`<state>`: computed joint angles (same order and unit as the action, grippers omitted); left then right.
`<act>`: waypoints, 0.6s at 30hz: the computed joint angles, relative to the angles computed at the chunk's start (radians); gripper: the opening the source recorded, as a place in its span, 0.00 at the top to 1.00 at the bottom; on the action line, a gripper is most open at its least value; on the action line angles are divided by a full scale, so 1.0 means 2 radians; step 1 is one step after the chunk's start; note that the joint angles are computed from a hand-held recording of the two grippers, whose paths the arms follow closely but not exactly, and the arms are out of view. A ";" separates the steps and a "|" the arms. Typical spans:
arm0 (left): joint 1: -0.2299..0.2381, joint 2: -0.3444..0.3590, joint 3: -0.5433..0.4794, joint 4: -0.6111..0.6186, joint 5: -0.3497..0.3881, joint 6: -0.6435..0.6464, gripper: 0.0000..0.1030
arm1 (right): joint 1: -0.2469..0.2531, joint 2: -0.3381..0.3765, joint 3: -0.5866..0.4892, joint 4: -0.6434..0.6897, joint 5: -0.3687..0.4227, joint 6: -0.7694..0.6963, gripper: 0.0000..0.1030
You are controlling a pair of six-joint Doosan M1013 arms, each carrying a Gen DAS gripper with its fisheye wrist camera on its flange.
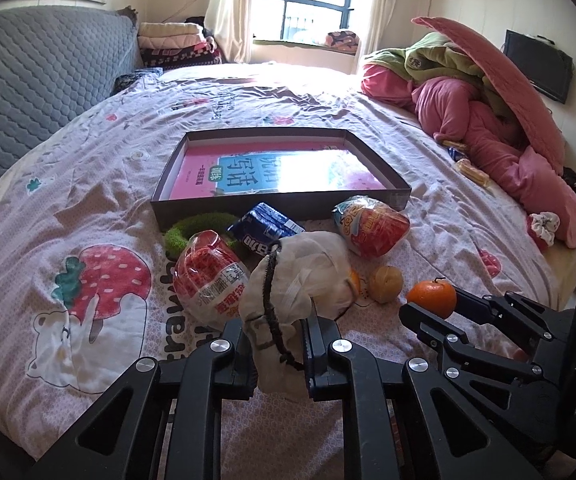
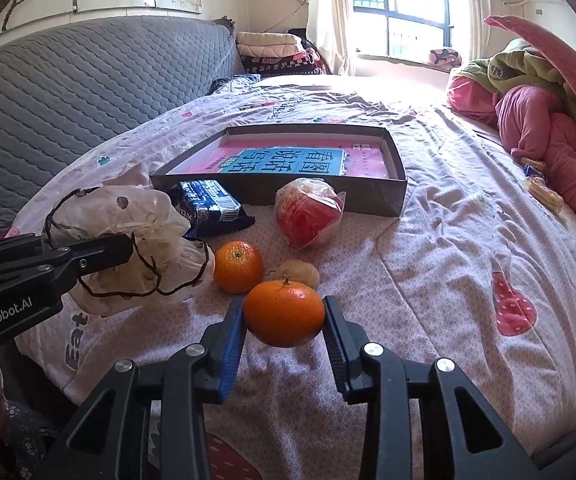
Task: Organize objects
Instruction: 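Close the left tool on the white mesh bag while the right tool grasps the tangerine, then lift and carry the mesh bag with the left tool while the right tool carries the tangerine toward the tray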
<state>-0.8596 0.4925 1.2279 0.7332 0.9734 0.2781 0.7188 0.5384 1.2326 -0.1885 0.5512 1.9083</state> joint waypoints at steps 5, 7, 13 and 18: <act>-0.003 -0.004 0.002 0.017 -0.003 -0.009 0.84 | 0.000 -0.003 0.003 -0.006 -0.010 0.005 0.63; -0.004 -0.005 0.002 0.021 0.000 -0.011 0.84 | 0.000 -0.005 0.006 -0.011 -0.017 0.011 0.63; -0.004 -0.004 -0.001 0.025 0.004 -0.014 0.84 | 0.001 -0.007 0.008 -0.016 -0.029 0.011 0.63; -0.004 -0.004 -0.002 0.030 0.005 -0.017 0.84 | 0.001 -0.007 0.005 -0.016 -0.038 0.007 0.63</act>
